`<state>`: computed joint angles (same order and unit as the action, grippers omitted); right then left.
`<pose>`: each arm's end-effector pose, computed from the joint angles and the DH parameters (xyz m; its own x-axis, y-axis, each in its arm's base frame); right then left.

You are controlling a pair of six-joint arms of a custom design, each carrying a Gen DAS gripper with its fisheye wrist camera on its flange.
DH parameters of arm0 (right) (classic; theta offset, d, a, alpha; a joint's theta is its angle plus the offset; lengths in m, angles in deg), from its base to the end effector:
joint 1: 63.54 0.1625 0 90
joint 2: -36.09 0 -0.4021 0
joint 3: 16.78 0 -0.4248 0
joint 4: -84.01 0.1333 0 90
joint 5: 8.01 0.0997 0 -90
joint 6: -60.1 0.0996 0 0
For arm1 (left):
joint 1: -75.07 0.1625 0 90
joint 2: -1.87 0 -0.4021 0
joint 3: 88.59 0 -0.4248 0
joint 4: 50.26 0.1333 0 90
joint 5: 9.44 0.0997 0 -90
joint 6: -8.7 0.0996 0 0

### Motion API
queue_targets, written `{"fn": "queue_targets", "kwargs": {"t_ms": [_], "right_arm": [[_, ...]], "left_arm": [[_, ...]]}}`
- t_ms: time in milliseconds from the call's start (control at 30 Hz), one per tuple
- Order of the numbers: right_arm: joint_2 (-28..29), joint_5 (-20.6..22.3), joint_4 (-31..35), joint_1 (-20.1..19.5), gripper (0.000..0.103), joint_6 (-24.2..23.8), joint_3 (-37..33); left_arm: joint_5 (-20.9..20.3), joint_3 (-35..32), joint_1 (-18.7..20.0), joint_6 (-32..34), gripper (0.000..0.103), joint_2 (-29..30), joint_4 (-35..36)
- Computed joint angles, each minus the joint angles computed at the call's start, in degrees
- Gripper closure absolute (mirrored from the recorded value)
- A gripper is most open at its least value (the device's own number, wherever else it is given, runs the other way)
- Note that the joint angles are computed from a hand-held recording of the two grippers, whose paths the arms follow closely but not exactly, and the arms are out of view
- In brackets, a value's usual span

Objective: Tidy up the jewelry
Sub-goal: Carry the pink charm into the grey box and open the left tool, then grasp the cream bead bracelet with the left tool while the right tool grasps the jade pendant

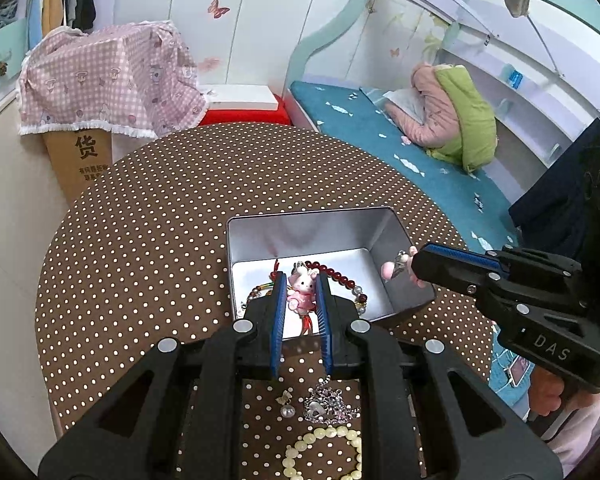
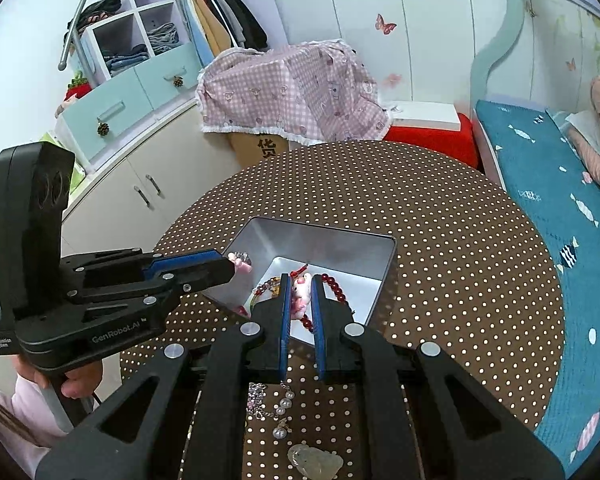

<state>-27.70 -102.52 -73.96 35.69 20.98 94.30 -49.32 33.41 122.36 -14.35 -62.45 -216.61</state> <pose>0.2191 -0.5663 0.1534 -0.6722 -0.6854 0.2799 -0.7401 0.6328 -0.2276 -0.1961 -0.5216 0.1373 -0.8384 -0.0385 -0.5436 0.3416 0.7402 -0.5792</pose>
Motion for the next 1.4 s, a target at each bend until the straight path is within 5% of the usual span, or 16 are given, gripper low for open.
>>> {"fn": "queue_targets", "kwargs": {"t_ms": [100, 200, 567, 833, 1000, 1400], "right_arm": [[-0.3, -1.2, -1.6, 0.3, 0.086, 0.0, 0.5], [-0.8, -1.1, -2.5, 0.2, 0.066, -0.2, 1.1], [-1.9, -2.2, -3.6, 0.1, 0.066, 0.6, 2.3], [-3.8, -3.2, -5.3, 0.1, 0.065, 0.7, 5.1], [-5.5, -4.2, -6.1, -0.4, 0.059, 0.4, 7.7], [-7.3, -6.8, -4.9, -1.7, 0.055, 0.1, 12.2]], "left_arm": [[1.0, 0.3, -0.4, -0.3, 0.088, 0.1, 0.2], [1.0, 0.7, -0.6, -0.3, 0.087, -0.3, 0.6], [2.0, 2.6, -1.8, -3.2, 0.086, -1.8, 2.5], [2.8, 5.6, -4.0, -6.5, 0.071, -3.4, 3.9], [2.6, 8.8, -5.6, -11.0, 0.063, -5.3, 7.0], [-1.2, 12.2, -5.6, -23.0, 0.063, -5.8, 17.9]]}}
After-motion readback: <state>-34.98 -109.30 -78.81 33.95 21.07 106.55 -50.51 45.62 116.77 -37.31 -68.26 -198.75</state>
